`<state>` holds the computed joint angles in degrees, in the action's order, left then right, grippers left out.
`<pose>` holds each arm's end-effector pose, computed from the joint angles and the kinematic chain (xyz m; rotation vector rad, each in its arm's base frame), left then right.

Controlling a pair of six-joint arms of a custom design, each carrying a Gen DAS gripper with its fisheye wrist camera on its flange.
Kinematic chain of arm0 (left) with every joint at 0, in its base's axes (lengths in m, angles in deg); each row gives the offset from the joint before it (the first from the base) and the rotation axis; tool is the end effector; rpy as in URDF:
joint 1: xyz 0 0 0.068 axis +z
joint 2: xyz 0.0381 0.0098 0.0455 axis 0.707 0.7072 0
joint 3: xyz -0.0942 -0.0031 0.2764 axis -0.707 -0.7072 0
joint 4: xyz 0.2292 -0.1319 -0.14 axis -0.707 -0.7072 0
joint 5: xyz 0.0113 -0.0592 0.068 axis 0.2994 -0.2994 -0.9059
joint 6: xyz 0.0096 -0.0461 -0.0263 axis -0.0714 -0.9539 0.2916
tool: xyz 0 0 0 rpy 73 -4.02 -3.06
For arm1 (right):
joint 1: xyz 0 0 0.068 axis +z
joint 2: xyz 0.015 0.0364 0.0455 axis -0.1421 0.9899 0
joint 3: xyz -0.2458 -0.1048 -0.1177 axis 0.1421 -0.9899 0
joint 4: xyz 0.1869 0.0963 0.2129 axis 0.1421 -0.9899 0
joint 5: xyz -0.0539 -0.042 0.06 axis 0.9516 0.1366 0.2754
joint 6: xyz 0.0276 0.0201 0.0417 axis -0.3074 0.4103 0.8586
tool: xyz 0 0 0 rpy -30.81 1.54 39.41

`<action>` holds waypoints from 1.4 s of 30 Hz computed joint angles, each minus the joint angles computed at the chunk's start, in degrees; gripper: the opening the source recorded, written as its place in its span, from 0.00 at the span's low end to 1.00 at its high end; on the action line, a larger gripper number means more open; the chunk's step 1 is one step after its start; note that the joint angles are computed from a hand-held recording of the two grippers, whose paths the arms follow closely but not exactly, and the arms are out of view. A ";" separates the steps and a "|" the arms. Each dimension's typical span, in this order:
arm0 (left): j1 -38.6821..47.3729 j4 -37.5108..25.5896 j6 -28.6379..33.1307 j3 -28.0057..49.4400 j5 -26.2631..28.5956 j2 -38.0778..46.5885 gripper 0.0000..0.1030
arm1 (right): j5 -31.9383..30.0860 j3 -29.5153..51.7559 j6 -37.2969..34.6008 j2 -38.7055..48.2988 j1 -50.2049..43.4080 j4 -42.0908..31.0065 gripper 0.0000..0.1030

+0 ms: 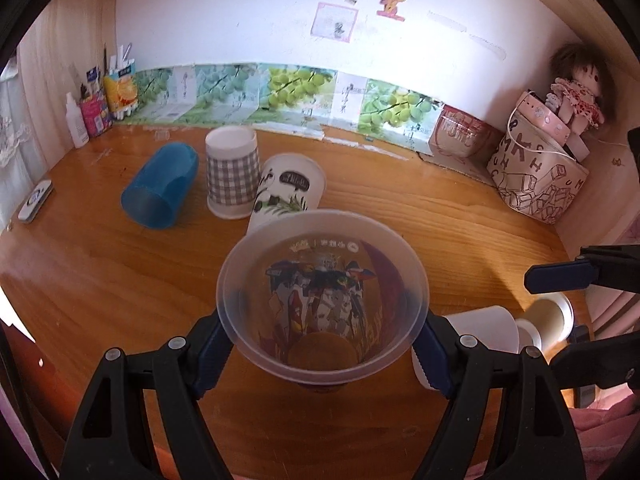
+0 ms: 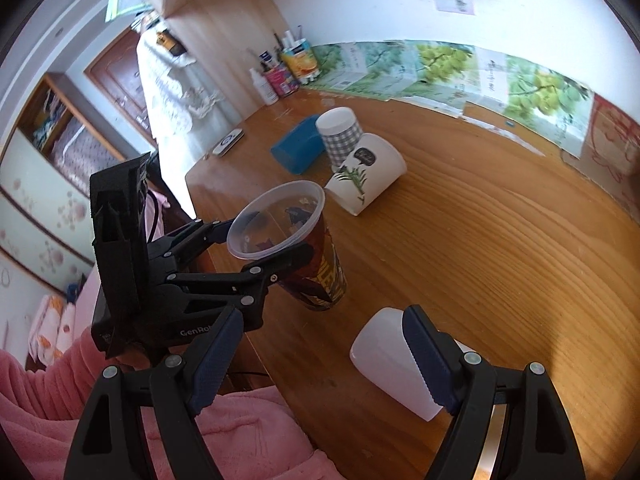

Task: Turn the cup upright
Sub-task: 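Carry the cup with the left gripper and set it upright beside the white cup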

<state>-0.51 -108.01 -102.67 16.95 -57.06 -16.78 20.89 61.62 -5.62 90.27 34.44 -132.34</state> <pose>0.1727 -0.1665 0.3024 0.3053 2.4227 -0.3553 0.1763 0.1669 0.3742 -0.3356 2.6225 0.6015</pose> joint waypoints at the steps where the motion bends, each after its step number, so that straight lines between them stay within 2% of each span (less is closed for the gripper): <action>1: 0.14 -0.16 -0.34 -0.16 0.45 -0.14 0.79 | 0.18 0.18 -0.33 0.21 0.39 -0.09 0.80; 13: 1.02 -3.17 -1.93 -2.96 1.60 -6.61 0.80 | 3.48 2.53 -1.88 2.59 4.00 -1.06 0.80; 22: 4.33 -8.00 2.64 -2.16 7.07 -9.03 0.80 | 4.01 3.25 2.79 4.54 4.35 -0.57 0.80; 25: 6.39 -11.06 6.43 -1.11 9.94 -9.14 0.80 | 4.15 3.96 5.25 6.11 4.69 -0.03 0.80; 30: 13.99 -18.25 17.28 0.97 17.17 -9.69 0.80 | 5.39 4.68 11.08 7.76 5.70 2.68 0.80; 34: 24.24 -24.29 30.19 4.02 24.71 -8.17 0.80 | 8.87 6.10 17.59 9.83 7.32 3.33 0.80; 39: 34.32 -28.72 46.44 9.04 29.77 -3.61 0.80 | 18.42 9.57 27.67 12.86 12.03 2.79 0.81; 42: 40.73 -30.83 54.06 12.23 34.15 0.09 0.80 | 25.11 13.70 32.95 16.26 15.21 -0.45 0.80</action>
<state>40.21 -138.84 -48.61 29.18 -22.91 -16.69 46.00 75.32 27.32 106.53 49.65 -132.80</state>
